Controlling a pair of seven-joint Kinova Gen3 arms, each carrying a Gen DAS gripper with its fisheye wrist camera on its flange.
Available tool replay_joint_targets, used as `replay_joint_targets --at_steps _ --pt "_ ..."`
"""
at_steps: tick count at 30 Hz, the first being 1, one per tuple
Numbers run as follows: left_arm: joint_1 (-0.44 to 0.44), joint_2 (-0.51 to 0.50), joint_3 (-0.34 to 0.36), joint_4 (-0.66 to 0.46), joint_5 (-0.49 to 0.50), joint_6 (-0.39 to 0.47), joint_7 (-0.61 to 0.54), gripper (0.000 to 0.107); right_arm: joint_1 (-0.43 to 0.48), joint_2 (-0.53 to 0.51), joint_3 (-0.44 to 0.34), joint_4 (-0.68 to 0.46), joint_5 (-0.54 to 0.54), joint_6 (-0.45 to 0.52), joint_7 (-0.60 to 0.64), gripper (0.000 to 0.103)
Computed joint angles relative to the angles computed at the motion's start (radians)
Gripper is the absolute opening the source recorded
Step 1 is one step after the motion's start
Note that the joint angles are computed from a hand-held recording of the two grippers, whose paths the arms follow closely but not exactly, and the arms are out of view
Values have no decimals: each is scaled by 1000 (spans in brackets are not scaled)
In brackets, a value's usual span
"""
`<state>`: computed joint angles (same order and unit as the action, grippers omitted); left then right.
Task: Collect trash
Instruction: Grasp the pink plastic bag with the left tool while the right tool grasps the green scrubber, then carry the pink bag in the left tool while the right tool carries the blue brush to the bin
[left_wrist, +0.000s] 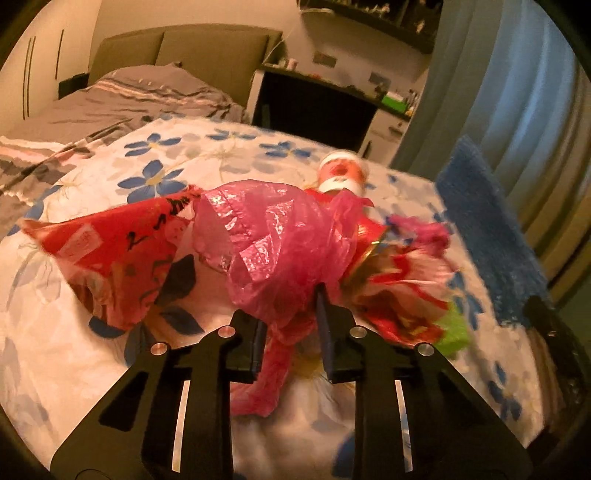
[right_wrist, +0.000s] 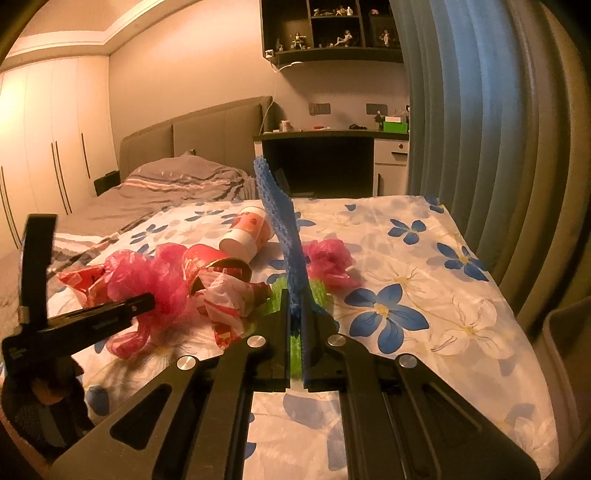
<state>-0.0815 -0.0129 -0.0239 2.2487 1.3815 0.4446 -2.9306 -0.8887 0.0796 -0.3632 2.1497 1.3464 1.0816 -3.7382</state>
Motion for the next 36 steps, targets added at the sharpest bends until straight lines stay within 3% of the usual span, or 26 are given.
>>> replay_joint_targets --at_steps 4,7,13,19,26,36 --pt "-37 -111 -51 66 31 113 -59 23 -20 -32 -23 18 -20 37 -7 5" --pt "-54 -199 -76 112 20 150 -64 23 -45 -53 -52 33 -44 87 -17 5" --pt "-57 -351 -71 186 17 118 -64 23 -114 -92 -125 68 -118 203 -70 5" --pt "-18 -424 -53 211 -7 114 -44 23 -189 -118 -198 100 -212 331 -158 5" --pt "48 -484 -7 226 -16 101 -14 23 -273 -130 -266 120 -326 482 -255 5" --pt "154 -498 137 211 42 39 10 23 -346 -164 -333 159 -468 629 -378 5"
